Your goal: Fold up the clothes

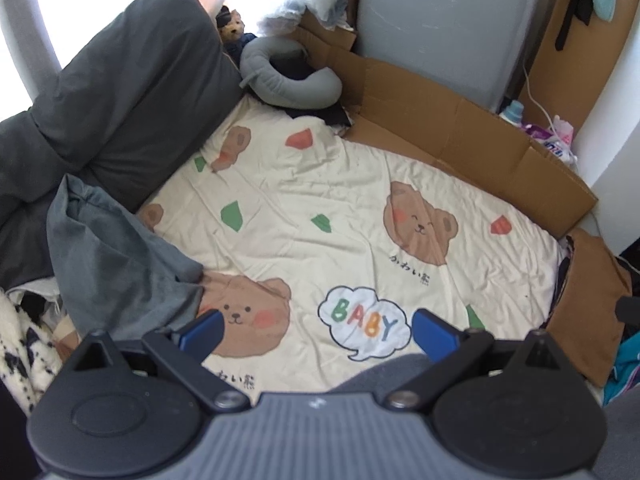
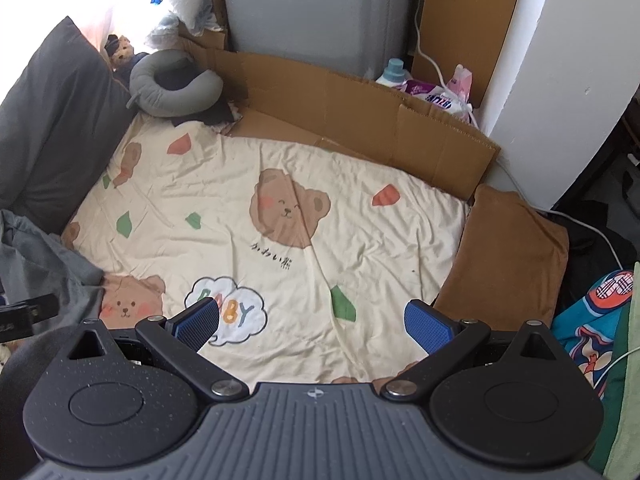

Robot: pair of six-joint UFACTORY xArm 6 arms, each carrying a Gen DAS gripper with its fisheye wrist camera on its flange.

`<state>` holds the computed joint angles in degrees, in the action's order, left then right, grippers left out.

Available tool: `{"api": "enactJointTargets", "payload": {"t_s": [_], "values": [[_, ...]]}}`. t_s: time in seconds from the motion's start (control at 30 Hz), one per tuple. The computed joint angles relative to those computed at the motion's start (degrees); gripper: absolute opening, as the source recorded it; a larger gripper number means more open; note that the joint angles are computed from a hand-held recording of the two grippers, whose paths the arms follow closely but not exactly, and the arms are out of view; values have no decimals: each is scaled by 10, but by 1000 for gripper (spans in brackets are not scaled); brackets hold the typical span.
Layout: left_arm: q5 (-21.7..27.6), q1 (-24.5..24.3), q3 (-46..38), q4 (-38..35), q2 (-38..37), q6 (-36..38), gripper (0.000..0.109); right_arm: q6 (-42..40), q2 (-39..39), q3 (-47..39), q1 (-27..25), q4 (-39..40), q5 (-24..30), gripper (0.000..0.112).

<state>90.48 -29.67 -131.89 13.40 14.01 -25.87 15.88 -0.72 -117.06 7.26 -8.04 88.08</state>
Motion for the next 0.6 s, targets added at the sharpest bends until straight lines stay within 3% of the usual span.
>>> {"api": "enactJointTargets", "payload": {"t_s": [0.13,0.27,0.6], "values": [[-30,29,15,-28,-12,31,101,-2,21,-30,6,3,1,102],[-9,54,-18,-27,6,60,97,12,32,-41,10,6,-11,102],[-16,124,13,-33,-20,73,97,16,65,-86,29,-6,-24,102]]}}
